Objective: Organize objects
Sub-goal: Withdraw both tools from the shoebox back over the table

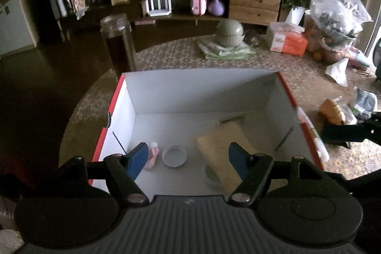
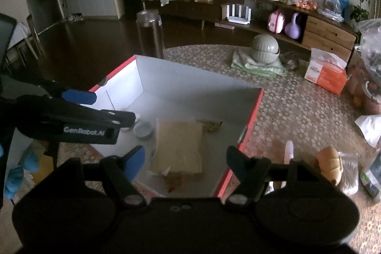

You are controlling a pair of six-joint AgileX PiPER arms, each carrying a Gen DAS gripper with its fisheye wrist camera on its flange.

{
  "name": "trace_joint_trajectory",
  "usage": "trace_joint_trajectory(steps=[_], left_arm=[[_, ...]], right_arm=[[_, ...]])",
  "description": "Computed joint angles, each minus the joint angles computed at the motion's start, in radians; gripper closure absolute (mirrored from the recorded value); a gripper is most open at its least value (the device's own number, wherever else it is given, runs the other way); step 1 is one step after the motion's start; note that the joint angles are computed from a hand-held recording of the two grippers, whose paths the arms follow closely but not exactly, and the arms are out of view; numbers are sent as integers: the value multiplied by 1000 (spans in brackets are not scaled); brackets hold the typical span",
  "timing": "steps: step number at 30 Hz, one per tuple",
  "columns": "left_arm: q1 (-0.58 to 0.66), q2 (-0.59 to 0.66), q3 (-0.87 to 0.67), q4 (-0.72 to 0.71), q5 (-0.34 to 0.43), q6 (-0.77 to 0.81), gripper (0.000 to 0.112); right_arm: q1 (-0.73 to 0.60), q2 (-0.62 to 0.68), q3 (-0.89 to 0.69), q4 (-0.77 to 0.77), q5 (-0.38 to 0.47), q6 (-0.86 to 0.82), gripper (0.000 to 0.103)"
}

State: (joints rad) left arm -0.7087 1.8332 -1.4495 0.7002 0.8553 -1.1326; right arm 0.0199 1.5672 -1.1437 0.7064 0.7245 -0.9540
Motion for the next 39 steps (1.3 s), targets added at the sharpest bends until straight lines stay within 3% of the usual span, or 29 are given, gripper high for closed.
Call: trace_joint_trajectory(steps=[4,11,20,25,29,34,39], left_arm=[[-61,-33,24,47,12,-73,31],[-163,-51,36,115,48,-175,30],[-232,-41,68,129,-13,-281,30],[-277,-11,56,170,-36,-347,27],[-306,18,36,195,-51,-390,12],[-341,68,-3,230,-56,-437,9],[-372,137,-39,302,-93,-558,9]], right_arm=[[-65,-48,45,73,42,-83,25],[-218,-126,121,187,150,-237,22],[-454,-186,220,290,274,-432,12],[-613,-179,252,339,377,-566,0],[-715,-160,260,356,414,-627,0],[-840,-155,315,432,382,-783,0],[-920,-82,287,467,381,-810,0]])
